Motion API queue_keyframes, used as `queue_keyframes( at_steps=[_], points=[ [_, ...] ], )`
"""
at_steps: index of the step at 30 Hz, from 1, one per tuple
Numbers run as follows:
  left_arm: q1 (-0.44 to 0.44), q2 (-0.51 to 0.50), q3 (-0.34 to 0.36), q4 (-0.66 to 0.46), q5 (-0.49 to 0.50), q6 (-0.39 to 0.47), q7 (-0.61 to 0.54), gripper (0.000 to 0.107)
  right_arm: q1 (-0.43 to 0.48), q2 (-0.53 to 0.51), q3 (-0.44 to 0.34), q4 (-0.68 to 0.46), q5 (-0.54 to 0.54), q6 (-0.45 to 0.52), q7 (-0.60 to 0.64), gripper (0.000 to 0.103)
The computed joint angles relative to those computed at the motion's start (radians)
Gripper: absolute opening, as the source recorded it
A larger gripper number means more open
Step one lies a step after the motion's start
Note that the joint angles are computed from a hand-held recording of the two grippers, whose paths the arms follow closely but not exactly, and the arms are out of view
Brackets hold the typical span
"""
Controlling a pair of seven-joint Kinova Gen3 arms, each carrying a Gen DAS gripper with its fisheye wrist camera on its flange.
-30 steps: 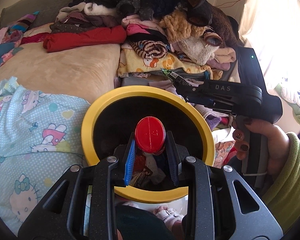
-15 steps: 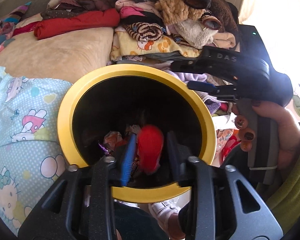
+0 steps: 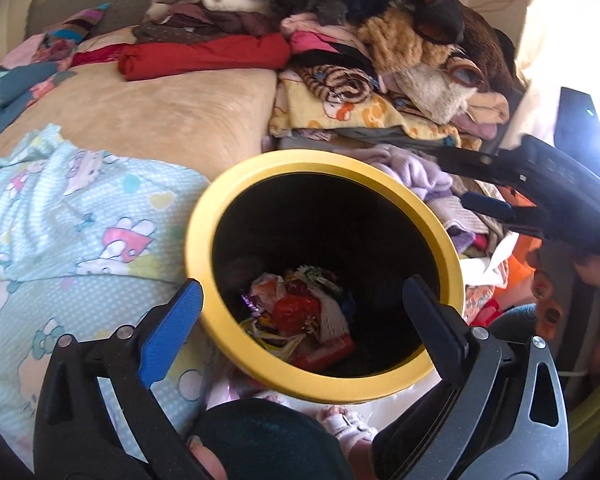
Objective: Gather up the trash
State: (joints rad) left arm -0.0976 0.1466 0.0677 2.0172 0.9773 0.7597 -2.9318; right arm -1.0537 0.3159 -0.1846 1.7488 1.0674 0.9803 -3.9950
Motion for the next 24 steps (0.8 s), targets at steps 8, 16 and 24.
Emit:
queue_keyframes(
  at_steps=[8, 16, 24],
  points=[
    [-0.037, -0.04, -0.037, 0.012, 0.029, -0.001, 0.01, 0.092, -0.062, 0.031, -0.008, -0.081, -0.001, 0.128, 0.046, 0.096],
    [-0.081, -0.086, -0.088, 0.036, 0.07, -0.011, -0.008, 0.092, -0.154, 0.115, 0.018, -0.235, 0.004, 0.26, 0.217, 0.097],
    [-0.125, -0.134, -0.141, 0.071, 0.139, -0.019, -0.077, 0.092, -0.245, 0.183, 0.06, -0.323, 0.049, 0.332, 0.24, 0.097]
  ],
)
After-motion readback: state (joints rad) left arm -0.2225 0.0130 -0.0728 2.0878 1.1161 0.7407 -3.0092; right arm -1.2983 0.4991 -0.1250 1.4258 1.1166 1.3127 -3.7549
